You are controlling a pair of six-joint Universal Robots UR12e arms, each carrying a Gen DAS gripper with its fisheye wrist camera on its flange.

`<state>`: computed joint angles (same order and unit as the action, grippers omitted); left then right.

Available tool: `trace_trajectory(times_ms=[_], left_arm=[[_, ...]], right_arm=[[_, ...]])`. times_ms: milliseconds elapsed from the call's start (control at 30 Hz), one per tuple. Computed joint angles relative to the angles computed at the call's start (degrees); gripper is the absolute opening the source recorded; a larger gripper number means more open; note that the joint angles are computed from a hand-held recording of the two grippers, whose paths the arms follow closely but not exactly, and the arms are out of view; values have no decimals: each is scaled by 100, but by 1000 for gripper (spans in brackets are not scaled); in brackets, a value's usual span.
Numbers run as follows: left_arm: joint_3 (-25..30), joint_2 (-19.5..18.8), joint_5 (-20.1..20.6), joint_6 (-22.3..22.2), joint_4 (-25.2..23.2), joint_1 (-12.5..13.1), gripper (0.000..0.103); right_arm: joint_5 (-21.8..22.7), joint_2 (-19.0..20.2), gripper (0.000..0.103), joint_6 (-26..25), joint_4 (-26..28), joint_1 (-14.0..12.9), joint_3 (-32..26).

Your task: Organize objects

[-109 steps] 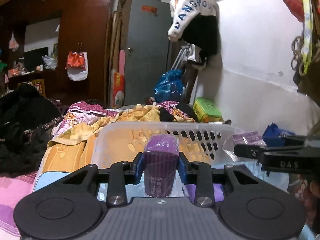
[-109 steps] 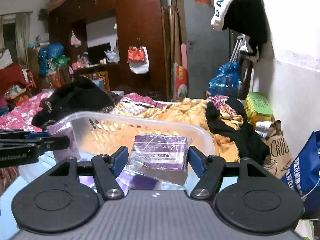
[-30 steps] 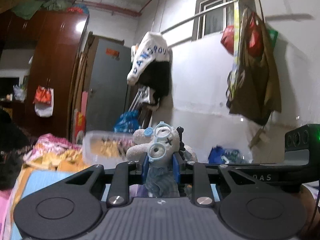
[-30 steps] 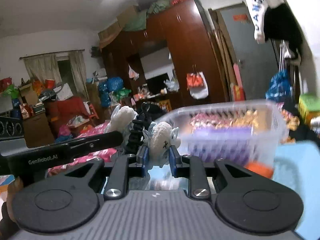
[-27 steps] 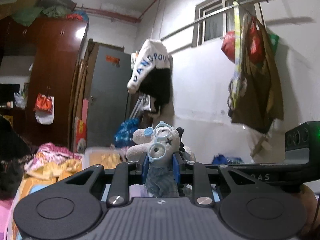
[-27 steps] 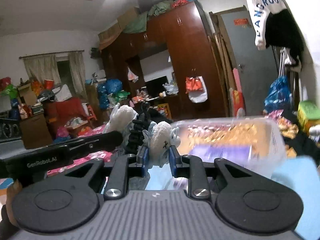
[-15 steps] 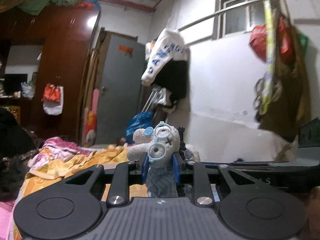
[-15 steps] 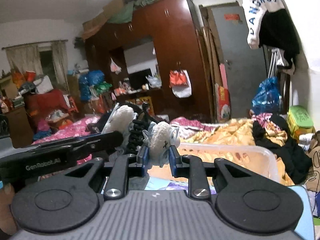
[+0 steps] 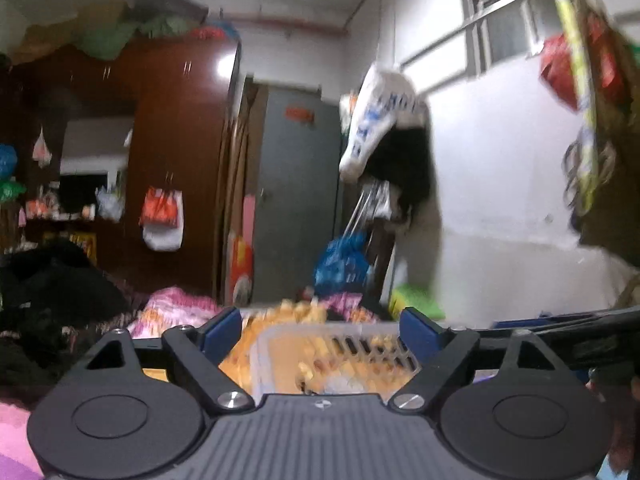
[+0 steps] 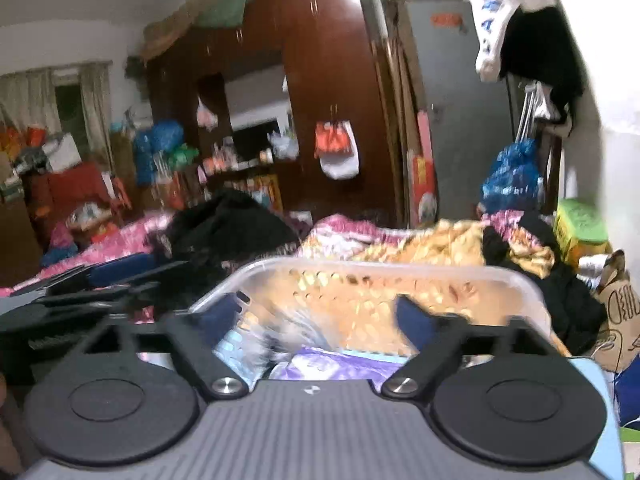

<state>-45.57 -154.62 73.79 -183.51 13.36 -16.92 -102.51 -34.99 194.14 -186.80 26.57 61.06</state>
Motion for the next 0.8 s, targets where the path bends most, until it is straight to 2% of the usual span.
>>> trace_trajectory(times_ms=[167,200,267,333,400,500,567,800], left_arm=[[-1291,489,-409,-173,1137,142,89],[-1550,557,-467,-263,1380,170,93],[-1860,636,-540,-313,1516,196,97],[-1921,639,-611,-303,1299,199,97],[-1877,613,-671,-260,977,197,97],[-1799,597,-752,33,477,183,97],[-1749,577,-745,179,201,161,97],[-1668,545,-813,543,-536,138,97]], right_arm=[[98,-528,103,23,-1664,-15,1409],[61,-579,103,80,-1998,-14,1639],[-62,-635,103,219,-2642,-5,2090],[-159,-626,103,442,-2943,-5,2370],[-221,-581,103,676,-2857,-30,2466],[-267,-516,103,873,-2272,-82,2304],[-342,-462,98,874,-2138,-78,2181],[-137,-508,71,711,-1699,-135,2180]])
